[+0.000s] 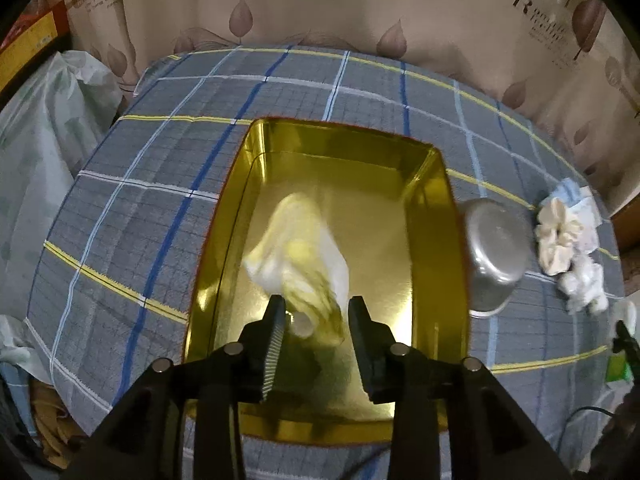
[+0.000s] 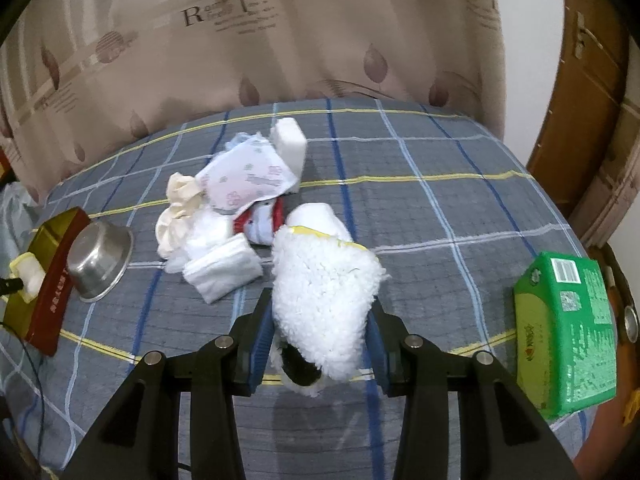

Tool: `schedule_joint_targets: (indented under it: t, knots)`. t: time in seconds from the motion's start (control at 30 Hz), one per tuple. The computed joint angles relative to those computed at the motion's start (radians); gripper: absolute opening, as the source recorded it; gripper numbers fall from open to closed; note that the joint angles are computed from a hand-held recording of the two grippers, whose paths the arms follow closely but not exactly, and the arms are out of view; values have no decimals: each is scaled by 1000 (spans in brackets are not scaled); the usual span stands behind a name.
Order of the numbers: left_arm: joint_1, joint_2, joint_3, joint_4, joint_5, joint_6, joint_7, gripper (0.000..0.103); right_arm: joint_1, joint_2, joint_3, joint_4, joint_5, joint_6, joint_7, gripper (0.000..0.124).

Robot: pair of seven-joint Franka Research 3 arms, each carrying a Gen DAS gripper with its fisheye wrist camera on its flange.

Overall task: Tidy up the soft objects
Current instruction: 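Carry the yellow-trimmed cloth into the gold tin tray and open the left gripper, then carry the white fluffy sock into the gold tray and open the right gripper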

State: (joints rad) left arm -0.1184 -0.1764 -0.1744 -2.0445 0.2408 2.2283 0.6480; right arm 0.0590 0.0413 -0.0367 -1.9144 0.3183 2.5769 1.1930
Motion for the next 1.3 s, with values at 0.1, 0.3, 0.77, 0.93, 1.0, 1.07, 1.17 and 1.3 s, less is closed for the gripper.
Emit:
schedule_joint_targets:
  t: [0.1,0.3,0.77,0.93,1.0,1.07,1.17,1.3]
  knots:
    - [-1,-36,4,-4,-12,-21,12,35,7,-2,7,4,8,-6,-17,39]
    - [16,-108,-8,-10,63,-105,-2,38,34,3,28,24,43,-38,-76,39]
    - [57,-214,2,-127,136,-140,-130,40,154,37,105,113,153,-196,-249,39]
    - [65,-226,11,-160,113,-117,-148,40,210,54,136,149,169,-227,-293,39]
    - [69,-233,11,-167,115,-113,-154,40,231,58,147,158,170,-232,-310,39]
    - [71,-244,14,-178,110,-100,-161,40,251,60,156,165,174,-239,-329,39]
    - [77,-259,17,-194,105,-87,-172,40,282,73,170,180,166,-238,-346,39]
    - [81,-265,16,-198,107,-90,-172,40,310,114,178,221,149,-264,-325,39]
